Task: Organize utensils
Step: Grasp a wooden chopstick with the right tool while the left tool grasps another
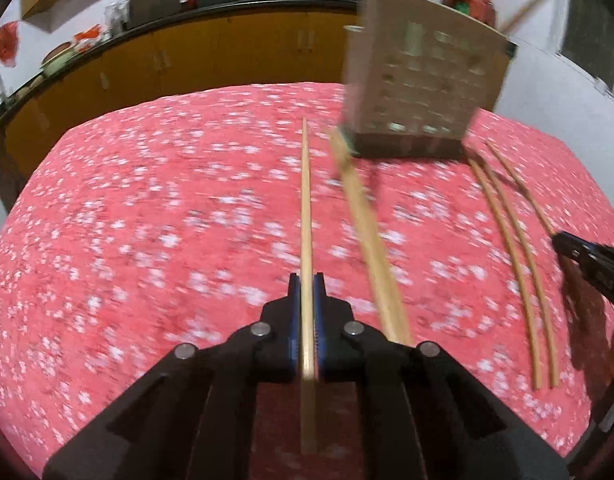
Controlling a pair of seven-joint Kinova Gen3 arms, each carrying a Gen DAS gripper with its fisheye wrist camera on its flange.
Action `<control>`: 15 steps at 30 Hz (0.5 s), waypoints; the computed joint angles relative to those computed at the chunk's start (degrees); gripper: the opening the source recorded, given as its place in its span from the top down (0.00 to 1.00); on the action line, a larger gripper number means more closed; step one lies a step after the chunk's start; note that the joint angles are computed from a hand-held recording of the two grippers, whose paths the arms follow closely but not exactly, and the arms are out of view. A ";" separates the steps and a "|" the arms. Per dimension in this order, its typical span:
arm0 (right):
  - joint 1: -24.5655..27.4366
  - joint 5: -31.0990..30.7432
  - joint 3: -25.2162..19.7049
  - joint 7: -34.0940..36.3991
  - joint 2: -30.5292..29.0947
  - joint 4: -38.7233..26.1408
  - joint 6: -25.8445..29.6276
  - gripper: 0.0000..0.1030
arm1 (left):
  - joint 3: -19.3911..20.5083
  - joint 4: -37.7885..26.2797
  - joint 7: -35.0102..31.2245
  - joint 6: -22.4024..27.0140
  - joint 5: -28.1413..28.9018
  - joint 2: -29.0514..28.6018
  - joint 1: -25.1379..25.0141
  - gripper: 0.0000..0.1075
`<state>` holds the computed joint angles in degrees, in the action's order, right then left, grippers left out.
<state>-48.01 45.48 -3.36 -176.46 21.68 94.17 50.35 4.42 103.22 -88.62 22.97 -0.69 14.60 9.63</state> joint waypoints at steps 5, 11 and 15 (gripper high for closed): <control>1.56 0.32 1.03 0.09 0.32 -0.22 -0.80 0.93 | -0.39 -2.29 -0.76 0.97 2.31 1.47 -3.92 0.93; 2.85 1.12 1.76 -0.96 0.38 0.33 -3.07 0.92 | 1.97 -2.62 -6.48 0.14 8.24 2.13 -8.51 0.91; 3.45 1.01 1.88 -1.04 -0.04 0.97 -4.39 0.92 | 2.68 -2.49 -8.70 0.33 10.29 1.92 -9.64 0.88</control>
